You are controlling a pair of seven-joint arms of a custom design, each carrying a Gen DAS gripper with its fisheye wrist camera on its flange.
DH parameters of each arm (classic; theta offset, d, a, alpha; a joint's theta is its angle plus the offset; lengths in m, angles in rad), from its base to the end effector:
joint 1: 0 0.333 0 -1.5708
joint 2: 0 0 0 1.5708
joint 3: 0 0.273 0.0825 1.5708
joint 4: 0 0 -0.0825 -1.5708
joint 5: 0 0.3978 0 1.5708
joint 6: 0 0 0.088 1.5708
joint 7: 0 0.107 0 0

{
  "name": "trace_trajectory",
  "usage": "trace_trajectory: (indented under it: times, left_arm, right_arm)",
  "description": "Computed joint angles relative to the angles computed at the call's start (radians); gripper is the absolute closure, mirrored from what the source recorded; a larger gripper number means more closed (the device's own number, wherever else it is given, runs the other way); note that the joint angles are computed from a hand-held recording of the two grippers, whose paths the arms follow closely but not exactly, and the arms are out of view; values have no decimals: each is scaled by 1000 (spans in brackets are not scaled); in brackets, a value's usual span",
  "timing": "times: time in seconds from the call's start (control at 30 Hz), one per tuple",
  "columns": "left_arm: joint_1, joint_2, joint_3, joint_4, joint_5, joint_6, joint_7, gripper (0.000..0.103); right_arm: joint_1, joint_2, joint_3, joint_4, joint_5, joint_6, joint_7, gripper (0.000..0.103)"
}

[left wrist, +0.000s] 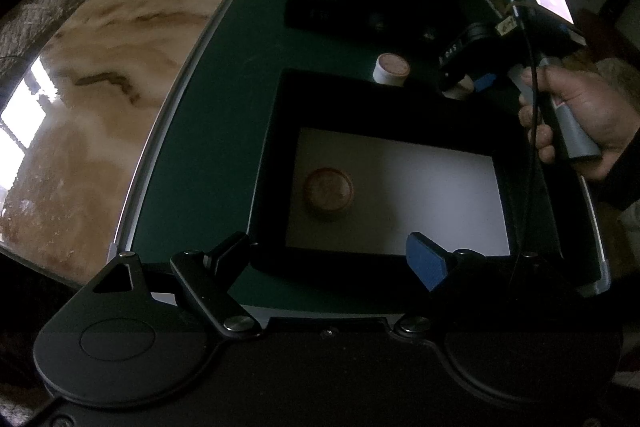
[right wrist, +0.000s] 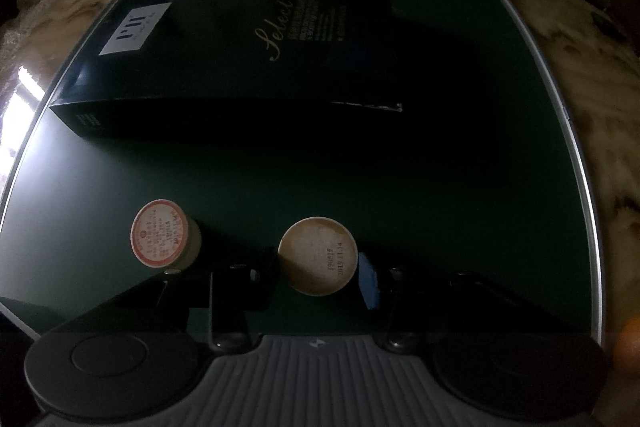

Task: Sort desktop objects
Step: 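Lift the beige-topped cap with the right tool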

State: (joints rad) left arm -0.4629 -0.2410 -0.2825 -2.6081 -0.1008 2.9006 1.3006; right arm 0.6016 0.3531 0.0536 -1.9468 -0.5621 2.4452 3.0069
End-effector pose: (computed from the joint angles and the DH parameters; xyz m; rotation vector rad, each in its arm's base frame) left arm 0.3606 -0.3201 0.3395 -1.6032 2.4025 -0.7411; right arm 0.4973 0.3804 0.2644 -1.6143 2.3733 -0.4672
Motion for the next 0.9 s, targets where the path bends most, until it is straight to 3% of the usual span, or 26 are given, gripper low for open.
trace_trajectory:
  times: [0.9]
  left_arm:
    - [-4, -20, -4, -14, 14, -3, -15, 17]
  right_arm:
    - [-3, -68, 17, -53, -33, -15, 29, 59]
